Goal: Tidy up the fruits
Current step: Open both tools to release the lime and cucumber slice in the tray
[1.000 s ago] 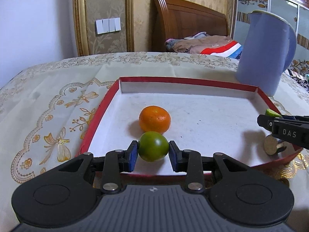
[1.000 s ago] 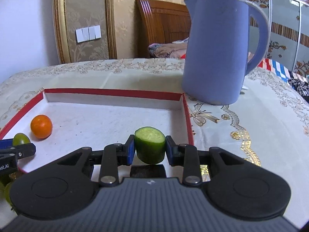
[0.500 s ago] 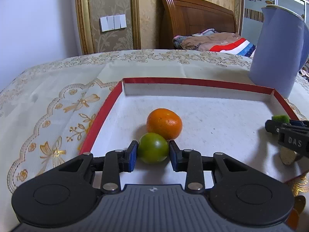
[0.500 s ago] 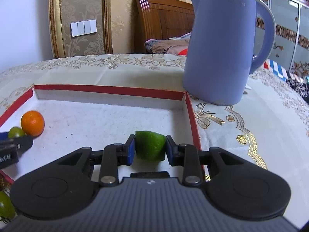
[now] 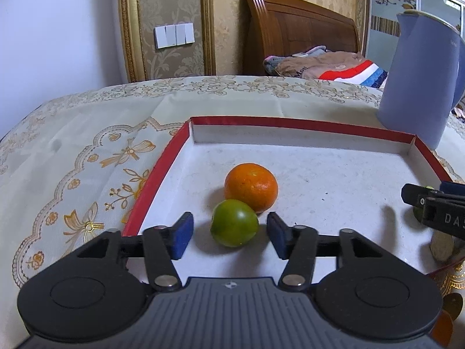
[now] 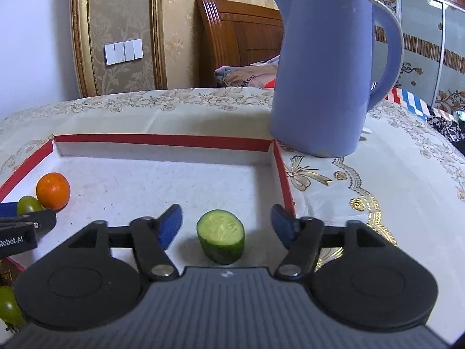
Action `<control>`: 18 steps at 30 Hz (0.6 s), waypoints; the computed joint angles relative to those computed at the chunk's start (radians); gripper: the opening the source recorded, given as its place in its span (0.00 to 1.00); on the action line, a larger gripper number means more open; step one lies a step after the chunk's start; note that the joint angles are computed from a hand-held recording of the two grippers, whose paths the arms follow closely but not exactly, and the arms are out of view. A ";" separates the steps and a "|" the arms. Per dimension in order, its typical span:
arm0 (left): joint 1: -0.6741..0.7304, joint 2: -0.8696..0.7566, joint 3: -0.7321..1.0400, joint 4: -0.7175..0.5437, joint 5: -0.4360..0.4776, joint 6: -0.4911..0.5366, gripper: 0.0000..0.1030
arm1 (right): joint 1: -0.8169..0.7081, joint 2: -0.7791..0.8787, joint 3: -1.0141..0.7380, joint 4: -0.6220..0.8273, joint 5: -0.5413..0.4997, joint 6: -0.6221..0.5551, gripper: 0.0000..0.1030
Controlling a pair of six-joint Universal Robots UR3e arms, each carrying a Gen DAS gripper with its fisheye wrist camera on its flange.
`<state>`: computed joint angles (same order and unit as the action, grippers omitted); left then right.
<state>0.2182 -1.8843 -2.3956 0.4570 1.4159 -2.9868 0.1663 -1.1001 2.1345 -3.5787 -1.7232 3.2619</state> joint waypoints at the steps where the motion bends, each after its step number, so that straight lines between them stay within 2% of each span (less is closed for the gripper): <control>1: 0.003 0.003 -0.006 0.004 -0.003 0.001 0.54 | 0.002 0.002 0.005 -0.012 -0.006 0.004 0.73; 5: 0.005 0.001 -0.032 0.055 0.000 0.008 0.54 | -0.008 -0.012 0.036 -0.036 0.014 0.013 0.74; 10: 0.009 -0.009 -0.080 0.152 0.006 0.017 0.54 | -0.015 -0.018 0.080 -0.105 0.042 0.019 0.82; 18: 0.048 -0.001 -0.180 0.299 -0.003 0.011 0.54 | -0.003 -0.028 0.138 -0.192 0.034 0.026 0.88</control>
